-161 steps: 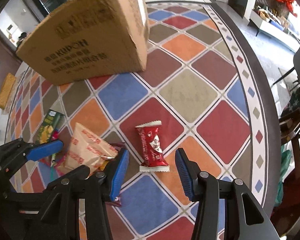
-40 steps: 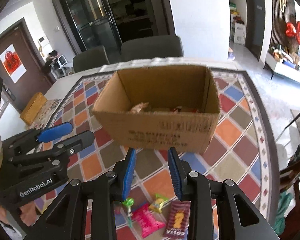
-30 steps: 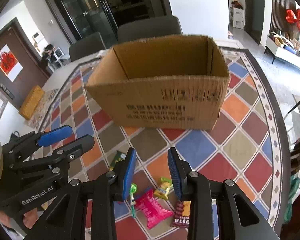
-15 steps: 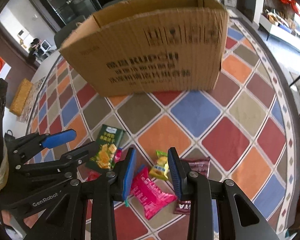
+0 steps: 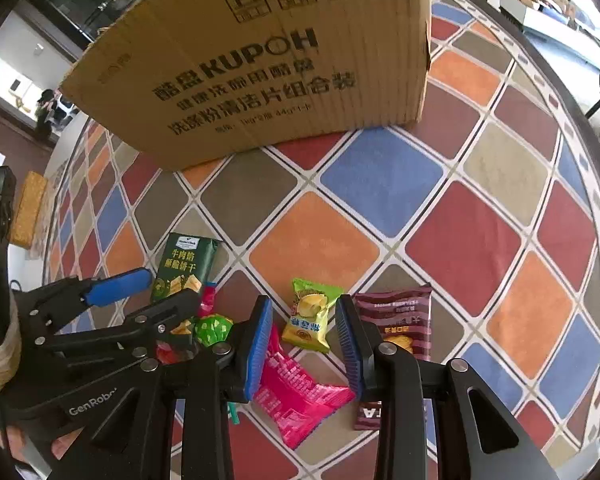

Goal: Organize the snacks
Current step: 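Move both open tools back toward the remaining snacks, then grasp the yellow snack packet with the right tool while the left tool grasps the green cracker packet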

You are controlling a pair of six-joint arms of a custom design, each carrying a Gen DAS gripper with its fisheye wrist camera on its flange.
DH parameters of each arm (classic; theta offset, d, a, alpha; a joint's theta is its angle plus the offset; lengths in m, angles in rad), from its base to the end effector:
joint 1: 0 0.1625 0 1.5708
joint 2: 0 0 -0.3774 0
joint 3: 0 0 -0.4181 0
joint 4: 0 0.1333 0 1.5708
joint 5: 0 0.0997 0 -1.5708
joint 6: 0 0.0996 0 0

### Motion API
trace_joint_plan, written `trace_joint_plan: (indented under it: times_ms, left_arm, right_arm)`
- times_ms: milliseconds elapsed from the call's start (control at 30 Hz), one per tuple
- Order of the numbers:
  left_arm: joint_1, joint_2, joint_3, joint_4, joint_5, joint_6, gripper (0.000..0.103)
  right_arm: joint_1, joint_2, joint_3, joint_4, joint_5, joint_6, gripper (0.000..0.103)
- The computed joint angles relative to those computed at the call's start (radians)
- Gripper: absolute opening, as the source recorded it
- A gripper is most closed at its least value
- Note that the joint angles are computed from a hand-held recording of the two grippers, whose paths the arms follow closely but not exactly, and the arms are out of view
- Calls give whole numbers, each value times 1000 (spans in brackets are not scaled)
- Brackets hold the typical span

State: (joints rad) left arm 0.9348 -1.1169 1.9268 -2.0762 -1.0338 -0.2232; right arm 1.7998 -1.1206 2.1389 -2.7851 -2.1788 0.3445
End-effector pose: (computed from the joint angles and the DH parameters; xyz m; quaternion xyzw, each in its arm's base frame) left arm -0.1626 -0.5304 0.0874 0.2347 0.9245 0.0237 0.2993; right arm 0.1873 -0.4670 0.0856 -0.0840 -0.9463 0.1738 0.2593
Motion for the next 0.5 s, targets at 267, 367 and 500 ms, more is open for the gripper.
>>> trace_joint_plan:
  times_ms: [267, 367, 500]
  left_arm:
    - [3, 28, -8, -3, 7, -19, 53]
    - [18, 32, -16, -1, -10, -31, 52]
    - [27, 26, -8, -17, -10, -25, 46]
  right_arm:
    - [-18, 33, -17, 1, 11, 7, 34]
    - [-18, 47, -28, 5, 1, 7, 34]
    - [-17, 72, -43, 9, -18, 2, 34]
